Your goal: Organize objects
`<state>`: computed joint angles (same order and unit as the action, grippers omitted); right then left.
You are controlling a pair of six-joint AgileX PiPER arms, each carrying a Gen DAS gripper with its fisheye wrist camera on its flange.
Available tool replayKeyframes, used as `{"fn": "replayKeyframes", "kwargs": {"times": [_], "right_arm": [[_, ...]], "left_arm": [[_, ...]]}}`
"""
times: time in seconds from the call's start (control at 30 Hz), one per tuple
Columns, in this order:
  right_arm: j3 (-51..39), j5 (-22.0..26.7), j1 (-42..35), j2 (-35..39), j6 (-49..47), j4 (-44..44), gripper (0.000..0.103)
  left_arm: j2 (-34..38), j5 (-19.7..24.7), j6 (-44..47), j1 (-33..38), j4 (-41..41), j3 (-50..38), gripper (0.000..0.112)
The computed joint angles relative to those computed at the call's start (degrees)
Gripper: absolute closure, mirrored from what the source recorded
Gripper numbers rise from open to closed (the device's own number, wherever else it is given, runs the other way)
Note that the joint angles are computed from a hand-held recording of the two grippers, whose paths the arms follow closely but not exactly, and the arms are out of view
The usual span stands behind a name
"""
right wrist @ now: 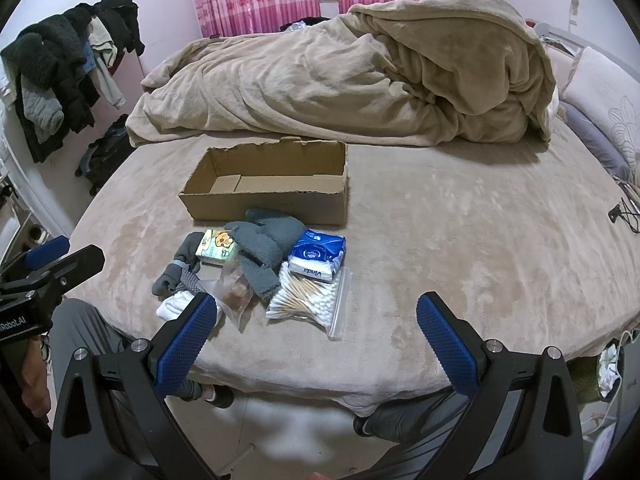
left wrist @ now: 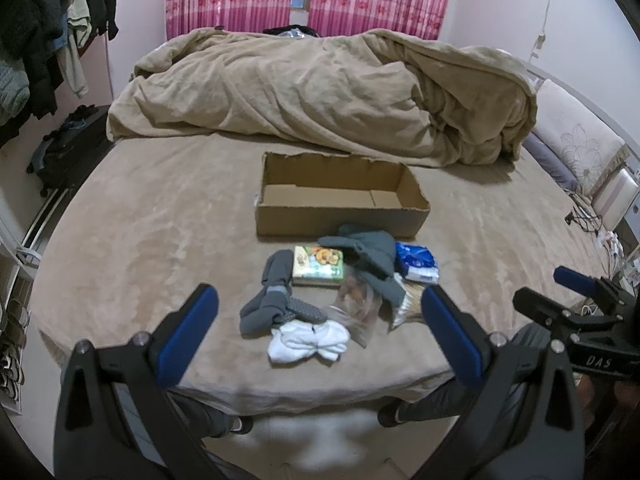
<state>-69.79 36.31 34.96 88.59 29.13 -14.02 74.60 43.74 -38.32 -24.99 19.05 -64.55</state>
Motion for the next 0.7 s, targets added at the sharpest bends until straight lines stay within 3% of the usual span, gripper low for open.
{"fn": "replayKeyframes", "kwargs": {"times": [0.7], "right_arm": [[-0.31,-0.07,-0.26,0.30,-0.51,0.47,0.001]], "left_arm": [[0.02,0.02,0.78,0.07,-1.19,0.28,0.010]]}}
